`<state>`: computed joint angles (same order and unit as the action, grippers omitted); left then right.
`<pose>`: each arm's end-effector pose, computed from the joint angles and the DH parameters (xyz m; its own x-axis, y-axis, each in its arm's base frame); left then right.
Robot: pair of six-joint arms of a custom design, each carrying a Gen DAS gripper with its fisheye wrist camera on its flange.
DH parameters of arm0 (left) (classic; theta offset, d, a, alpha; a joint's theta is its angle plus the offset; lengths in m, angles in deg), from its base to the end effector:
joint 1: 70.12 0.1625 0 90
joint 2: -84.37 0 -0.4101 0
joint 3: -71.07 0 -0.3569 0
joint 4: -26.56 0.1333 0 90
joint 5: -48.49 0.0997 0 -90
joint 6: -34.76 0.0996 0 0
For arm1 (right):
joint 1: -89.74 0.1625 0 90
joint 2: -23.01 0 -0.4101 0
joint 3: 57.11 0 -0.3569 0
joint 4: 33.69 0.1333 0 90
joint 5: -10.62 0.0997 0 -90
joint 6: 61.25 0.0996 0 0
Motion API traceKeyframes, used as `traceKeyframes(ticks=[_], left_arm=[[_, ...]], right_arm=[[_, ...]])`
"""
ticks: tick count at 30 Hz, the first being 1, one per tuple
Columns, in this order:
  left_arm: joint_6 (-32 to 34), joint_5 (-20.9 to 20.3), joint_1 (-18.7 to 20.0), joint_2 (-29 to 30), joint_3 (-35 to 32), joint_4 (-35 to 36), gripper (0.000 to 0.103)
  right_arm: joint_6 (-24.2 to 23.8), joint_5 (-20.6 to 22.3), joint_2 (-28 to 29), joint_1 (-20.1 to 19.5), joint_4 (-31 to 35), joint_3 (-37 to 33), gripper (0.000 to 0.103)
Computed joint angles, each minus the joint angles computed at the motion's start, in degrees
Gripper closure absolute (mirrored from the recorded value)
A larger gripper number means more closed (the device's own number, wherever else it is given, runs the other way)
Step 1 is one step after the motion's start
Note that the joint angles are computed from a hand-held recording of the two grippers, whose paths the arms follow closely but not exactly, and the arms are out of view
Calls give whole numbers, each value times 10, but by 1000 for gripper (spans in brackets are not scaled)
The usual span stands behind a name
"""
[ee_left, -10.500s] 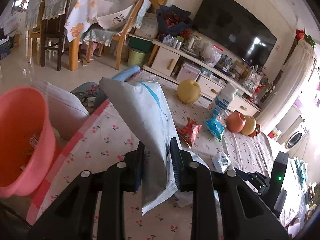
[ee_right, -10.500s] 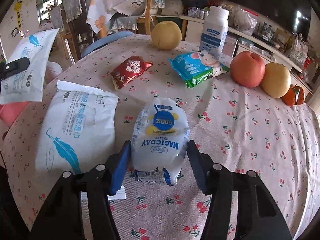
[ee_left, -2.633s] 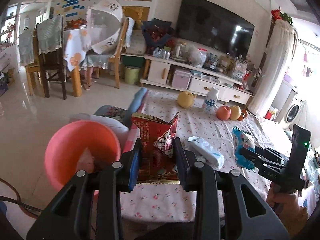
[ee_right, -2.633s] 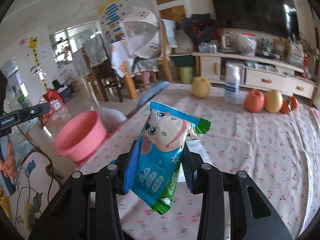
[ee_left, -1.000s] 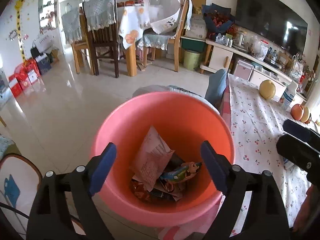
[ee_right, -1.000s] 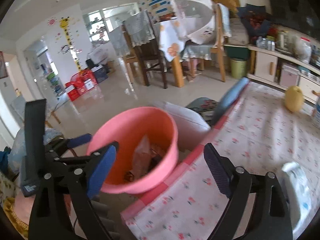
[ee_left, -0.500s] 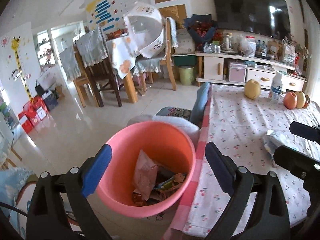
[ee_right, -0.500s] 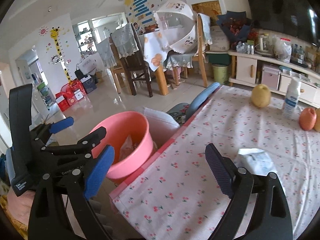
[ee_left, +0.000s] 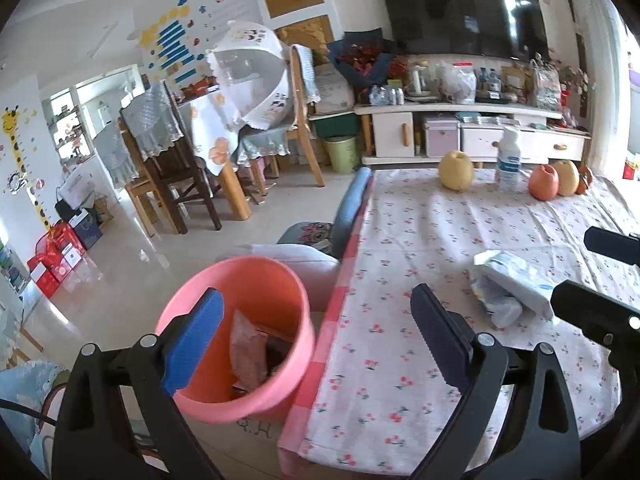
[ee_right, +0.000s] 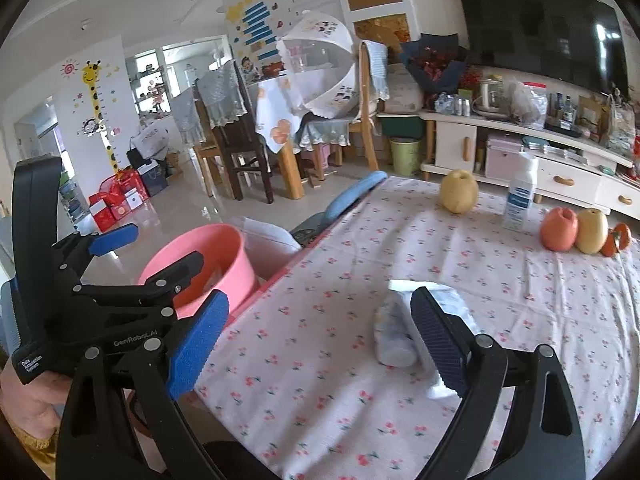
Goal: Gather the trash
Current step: 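Move both tools back over the table toward the white wet-wipe pack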
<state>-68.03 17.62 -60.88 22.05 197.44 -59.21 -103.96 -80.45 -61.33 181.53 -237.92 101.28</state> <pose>-0.2966 -0.2699 0.0932 -0.5122 -0.1984 -0.8356 0.6063 0.6056 -0.5154 0.1401 -0.2747 0.2157 -0.7184 -0.5321 0.4481 -0.6956 0.5481 -0.4644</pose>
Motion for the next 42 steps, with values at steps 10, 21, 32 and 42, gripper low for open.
traceKeyframes(ticks=[10,21,32,42], left_arm=[[102,-14,10,80,-28,-122,8],[158,-25,28,146,-62,-175,8],[184,-37,51,181,-81,-189,8],[197,-48,66,194,-81,-199,8]], right_arm=[[-61,63,-130,-119,107,12,12],[-104,108,-188,-224,197,-6,12],[-125,71,-97,-240,167,-37,12],[-146,35,-11,-213,156,-73,12]])
